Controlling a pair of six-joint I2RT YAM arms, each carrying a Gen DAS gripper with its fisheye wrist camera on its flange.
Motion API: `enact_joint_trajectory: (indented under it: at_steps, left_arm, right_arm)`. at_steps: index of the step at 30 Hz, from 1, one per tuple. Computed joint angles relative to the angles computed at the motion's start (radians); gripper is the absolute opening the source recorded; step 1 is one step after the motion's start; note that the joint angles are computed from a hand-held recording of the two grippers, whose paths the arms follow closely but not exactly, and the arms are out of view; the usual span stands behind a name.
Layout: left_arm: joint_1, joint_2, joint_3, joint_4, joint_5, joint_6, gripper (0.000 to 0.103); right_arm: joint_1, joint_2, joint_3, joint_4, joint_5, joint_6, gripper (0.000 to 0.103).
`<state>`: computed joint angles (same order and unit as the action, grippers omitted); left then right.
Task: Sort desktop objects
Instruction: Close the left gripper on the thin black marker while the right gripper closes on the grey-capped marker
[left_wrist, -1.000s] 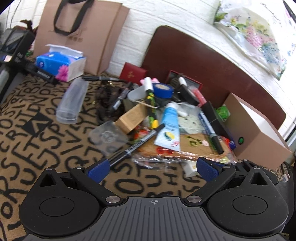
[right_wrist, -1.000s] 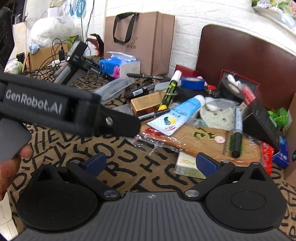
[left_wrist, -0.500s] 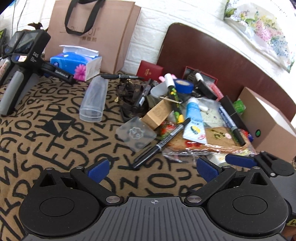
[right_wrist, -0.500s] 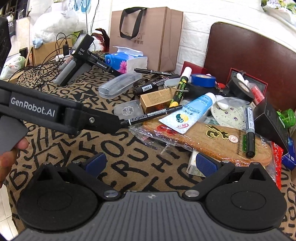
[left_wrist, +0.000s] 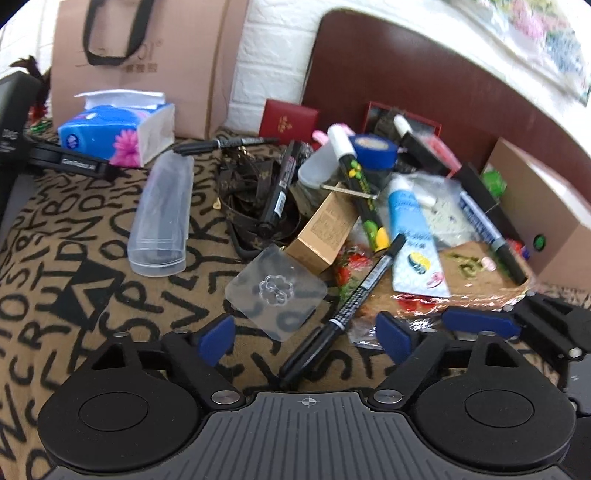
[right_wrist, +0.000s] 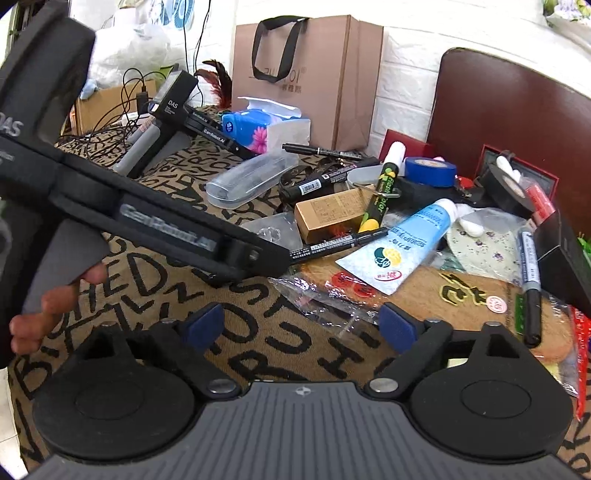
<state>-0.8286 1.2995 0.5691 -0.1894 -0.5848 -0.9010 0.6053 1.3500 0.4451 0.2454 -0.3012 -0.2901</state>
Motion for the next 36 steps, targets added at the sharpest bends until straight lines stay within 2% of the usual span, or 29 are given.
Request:
enact_joint_trajectory:
  at_steps: [4, 6, 8, 11, 16, 17, 18, 19, 20, 23, 24, 26, 30, 36]
  left_arm:
    - [0.022, -0.009, -0.024, 0.033, 0.034, 0.012, 0.08]
    - [0.019, -0.025, -0.04, 0.049, 0.041, 0.014, 0.077]
    - [0.019, -0.017, -0.044, 0.064, 0.042, 0.018, 0.077]
    - [0.037, 0.011, -0.03, 0.086, 0.042, 0.017, 0.079]
    - [0.06, 0.037, -0.008, 0.092, 0.06, 0.031, 0.079]
    - [0.059, 0.038, -0.006, 0.089, 0.061, 0.034, 0.074]
    - [0.058, 0.039, 0.0, 0.08, 0.061, 0.036, 0.061]
    - [0.056, 0.038, 0.004, 0.073, 0.062, 0.038, 0.056]
    - [0.051, 0.036, 0.009, 0.065, 0.061, 0.039, 0.043]
    - [0.036, 0.05, 0.035, 0.038, 0.065, 0.058, 0.034]
    - [0.031, 0.057, 0.043, 0.032, 0.065, 0.064, 0.028]
    - [0.02, 0.067, 0.06, 0.016, 0.071, 0.062, 0.023]
    - [-0.019, 0.061, 0.067, -0.004, 0.076, 0.008, 0.011]
    - [-0.104, 0.087, 0.081, -0.045, 0.058, -0.09, 0.008]
  right_arm:
    - [-0.008, -0.023, -0.011, 0.043, 0.034, -0.02, 0.074]
    - [-0.036, -0.056, -0.019, 0.063, 0.05, -0.029, 0.074]
    - [-0.098, -0.072, -0.009, 0.071, 0.021, -0.018, 0.074]
    - [-0.158, -0.022, 0.032, 0.106, 0.064, 0.02, 0.074]
    - [-0.205, 0.093, 0.083, 0.147, 0.142, 0.048, 0.062]
    - [-0.215, 0.107, 0.089, 0.152, 0.137, 0.048, 0.062]
    - [-0.223, 0.117, 0.094, 0.151, 0.13, 0.049, 0.059]
    - [-0.225, 0.125, 0.098, 0.146, 0.128, 0.053, 0.055]
    - [-0.228, 0.136, 0.104, 0.141, 0.128, 0.056, 0.052]
    - [-0.237, 0.147, 0.106, 0.148, 0.109, 0.07, 0.038]
    - [-0.236, 0.144, 0.106, 0.145, 0.111, 0.068, 0.03]
    - [-0.24, 0.138, 0.109, 0.13, 0.097, 0.063, 0.021]
    - [-0.251, 0.086, 0.083, 0.1, 0.082, 0.059, 0.017]
    - [-0.321, -0.067, -0.01, 0.009, -0.02, 0.003, 0.017]
